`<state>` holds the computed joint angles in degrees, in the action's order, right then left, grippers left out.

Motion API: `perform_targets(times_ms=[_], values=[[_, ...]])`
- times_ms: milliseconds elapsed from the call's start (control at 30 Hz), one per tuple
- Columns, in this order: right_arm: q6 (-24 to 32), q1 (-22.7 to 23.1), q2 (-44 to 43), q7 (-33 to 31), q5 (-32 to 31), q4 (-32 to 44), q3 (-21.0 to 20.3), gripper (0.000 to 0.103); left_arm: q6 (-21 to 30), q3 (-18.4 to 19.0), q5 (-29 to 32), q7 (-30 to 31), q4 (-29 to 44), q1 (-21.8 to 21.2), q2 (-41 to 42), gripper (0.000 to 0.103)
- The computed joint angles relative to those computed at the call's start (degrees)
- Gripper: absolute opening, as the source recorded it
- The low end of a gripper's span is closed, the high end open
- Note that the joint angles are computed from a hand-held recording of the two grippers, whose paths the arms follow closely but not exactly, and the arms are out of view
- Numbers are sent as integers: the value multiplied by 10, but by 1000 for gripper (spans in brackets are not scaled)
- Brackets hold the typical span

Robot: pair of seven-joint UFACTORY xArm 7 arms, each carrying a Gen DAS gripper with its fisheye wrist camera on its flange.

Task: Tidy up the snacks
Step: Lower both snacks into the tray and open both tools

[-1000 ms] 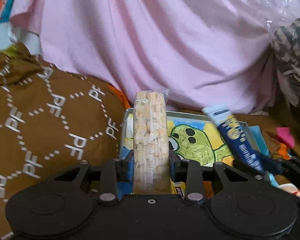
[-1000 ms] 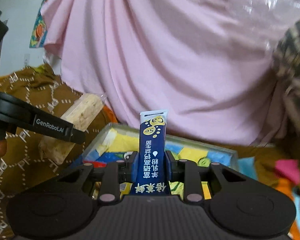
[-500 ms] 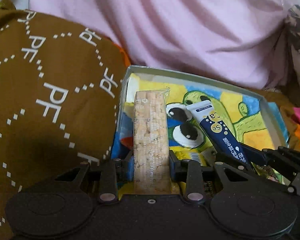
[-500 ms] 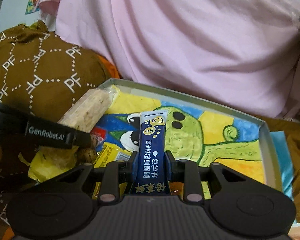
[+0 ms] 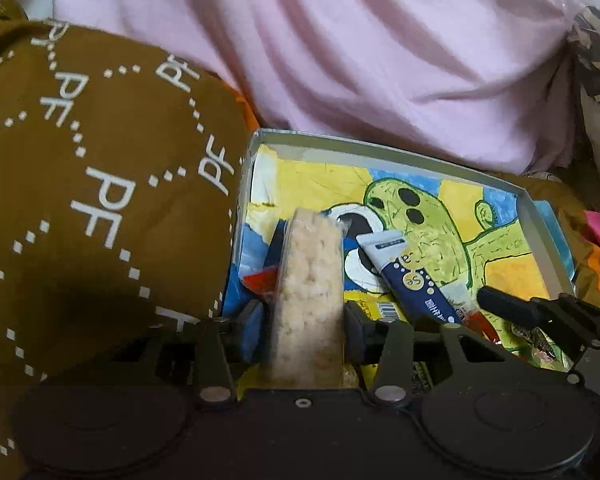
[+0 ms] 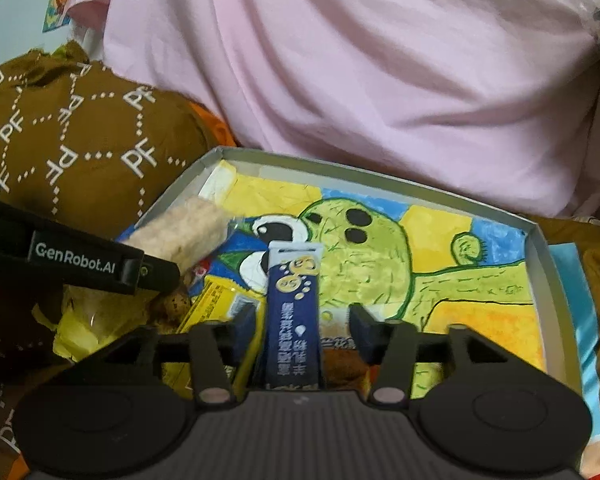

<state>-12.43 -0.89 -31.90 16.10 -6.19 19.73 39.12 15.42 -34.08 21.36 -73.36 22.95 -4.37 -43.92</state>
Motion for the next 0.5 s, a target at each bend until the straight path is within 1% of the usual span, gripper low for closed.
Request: perform_targets(times_ms=[67,100,133,167,200,267,333,367,433,500], values=[[-2,8,-10,3,2,-6,-9,67,15,-3,1,0,3,-3,-11,56],[-4,13,-16,5,3,-10,-15,73,23,-4,2,0,5,-6,-19,57],[-6,18,-24,7,5,-15,-20,77,32,-5,3,-1,7,-8,-27,60],[-6,24,-32,10,7,-21,-26,79,42,-6,3,-3,8,-11,-35,67],[-6,31,-42,13,9,-27,-32,83,53,-10,4,-8,10,-11,-46,70],[-3,49,-61,20,12,-38,-50,86,76,-20,8,-15,15,-12,-68,79],[2,68,-80,26,13,-49,-70,95,103,-26,14,-15,22,-17,-84,87],[3,77,-93,30,13,-56,-81,97,120,-30,16,-17,25,-20,-94,93],[5,98,-114,35,12,-69,-104,101,153,-40,18,-23,30,-29,-114,99],[10,120,-138,40,11,-81,-126,103,184,-48,20,-26,33,-44,-132,102]])
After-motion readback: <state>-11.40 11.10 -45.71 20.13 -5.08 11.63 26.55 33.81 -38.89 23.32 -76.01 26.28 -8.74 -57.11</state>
